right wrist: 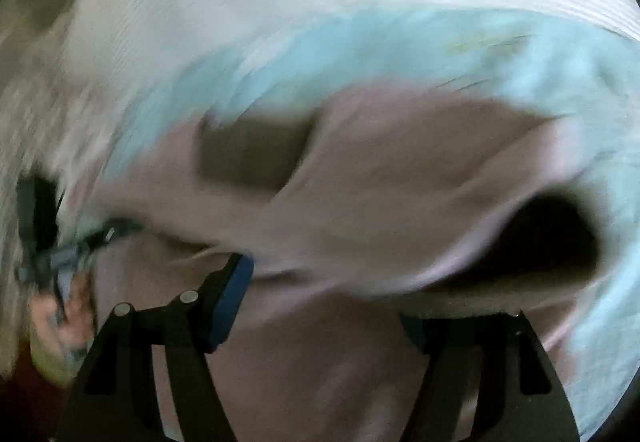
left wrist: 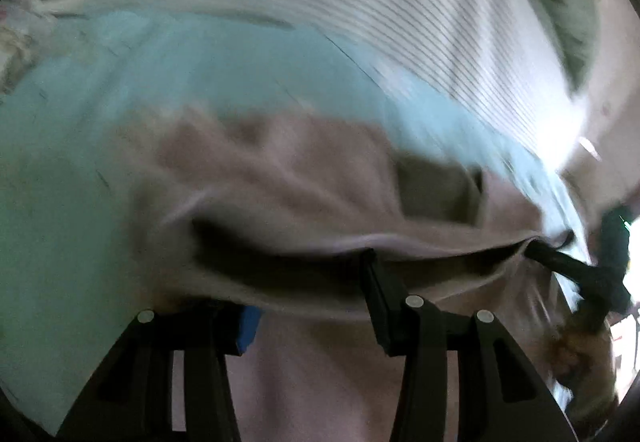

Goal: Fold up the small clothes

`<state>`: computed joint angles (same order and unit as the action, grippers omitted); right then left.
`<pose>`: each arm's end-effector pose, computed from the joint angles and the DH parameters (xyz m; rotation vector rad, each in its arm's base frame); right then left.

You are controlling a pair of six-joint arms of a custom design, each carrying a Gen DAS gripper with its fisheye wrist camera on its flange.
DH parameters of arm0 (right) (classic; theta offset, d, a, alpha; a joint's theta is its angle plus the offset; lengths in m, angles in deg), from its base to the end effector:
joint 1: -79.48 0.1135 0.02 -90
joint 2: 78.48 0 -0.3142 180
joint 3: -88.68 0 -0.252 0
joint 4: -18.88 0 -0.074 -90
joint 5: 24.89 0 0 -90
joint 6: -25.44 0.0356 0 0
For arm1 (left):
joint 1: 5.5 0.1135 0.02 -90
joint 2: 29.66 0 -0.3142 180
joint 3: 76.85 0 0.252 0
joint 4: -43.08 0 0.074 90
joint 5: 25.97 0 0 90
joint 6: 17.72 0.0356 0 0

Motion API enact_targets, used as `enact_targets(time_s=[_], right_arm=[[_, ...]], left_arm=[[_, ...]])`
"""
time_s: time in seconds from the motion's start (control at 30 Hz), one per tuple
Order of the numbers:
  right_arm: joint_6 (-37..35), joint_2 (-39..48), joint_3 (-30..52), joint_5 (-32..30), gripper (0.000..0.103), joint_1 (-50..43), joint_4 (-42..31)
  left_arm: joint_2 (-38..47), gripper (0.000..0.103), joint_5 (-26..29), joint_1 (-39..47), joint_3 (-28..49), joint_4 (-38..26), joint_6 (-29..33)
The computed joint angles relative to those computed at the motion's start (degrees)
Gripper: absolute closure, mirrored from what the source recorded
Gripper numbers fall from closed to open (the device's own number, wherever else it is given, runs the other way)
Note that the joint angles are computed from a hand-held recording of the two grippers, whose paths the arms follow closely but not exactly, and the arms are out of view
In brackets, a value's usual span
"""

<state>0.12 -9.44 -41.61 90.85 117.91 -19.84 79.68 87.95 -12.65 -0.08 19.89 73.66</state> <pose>0.1675 0.1132 0.2335 0.7112 2.3457 0.2009 0.3915 -0.0637 0.1862 0.3500 2.4907 -0.5699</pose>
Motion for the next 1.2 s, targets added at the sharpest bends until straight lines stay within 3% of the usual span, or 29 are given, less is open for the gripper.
enact_targets(time_s=[0.07, 0.13, 0.27, 0.43, 0.5, 0.57, 0.67, 0.73, 0.8, 0.93, 1.0, 1.07, 1.17, 1.2], right_arm=[[4.5, -5.3, -1.9, 9.1, 0.036, 2.3, -1.7], [14.5, -8.7, -2.0, 19.2, 0.035, 6.0, -9.9], [27.7, -14.2, -3.3, 22.3, 0.035, 12.4, -17.8], [36.6, -7.5, -0.7, 25.8, 0.035, 28.2, -20.2], [33.1, -5.3, 0.0, 24.0, 0.035, 30.4, -15.4], [23.1, -2.8, -1.2, 20.1, 0.035, 27.1, -4.4], [4.7, 1.8, -2.7, 4.8, 0.035, 16.0, 13.8], [-1.6, 7.0, -3.3, -8.1, 0.035, 8.8, 24.0], [-4.4, 13.9, 0.5, -12.3, 0.035, 4.6, 22.5], [-7.6, 19.5, 4.8, -10.2, 0.045, -3.7, 19.3], [-8.1, 19.4, 5.0, -6.6, 0.045, -7.0, 21.3], [-6.2, 17.9, 5.3, -2.6, 0.044, -8.1, 20.0], [-1.3, 11.3, 2.5, 3.2, 0.043, -4.0, 19.8], [0.4, 8.9, 1.4, 4.9, 0.043, -1.0, 19.3]], left_arm=[[1.2, 0.057, 0.5, 1.9, 2.3, 2.4, -4.6], [1.0, 0.055, 0.8, 3.1, 2.6, 3.9, -7.9], [-4.1, 0.052, 4.5, 6.2, -3.5, 6.6, -11.3], [-13.6, 0.049, 11.8, 8.8, -17.9, 9.7, -8.7], [-16.7, 0.049, 14.2, 9.3, -22.4, 9.5, -7.7], [-18.4, 0.049, 15.8, 8.4, -24.8, 9.1, -7.0], [-17.9, 0.049, 12.1, 4.9, -24.5, 8.6, -7.6], [-16.2, 0.049, 14.0, 5.3, -23.8, 7.5, -7.4], [-16.1, 0.049, 14.2, 6.1, -24.9, 8.0, -6.4], [-15.1, 0.052, 12.8, 9.5, -26.1, 7.6, 0.9], [-14.8, 0.07, 10.2, 11.4, -26.0, 8.6, 4.4], [-13.6, 0.077, 11.4, 14.7, -23.8, 6.2, 6.5], [-15.0, 0.075, 13.1, 18.6, -23.1, 4.7, 5.3], [-16.3, 0.07, 13.2, 19.3, -23.8, 4.5, 5.0]])
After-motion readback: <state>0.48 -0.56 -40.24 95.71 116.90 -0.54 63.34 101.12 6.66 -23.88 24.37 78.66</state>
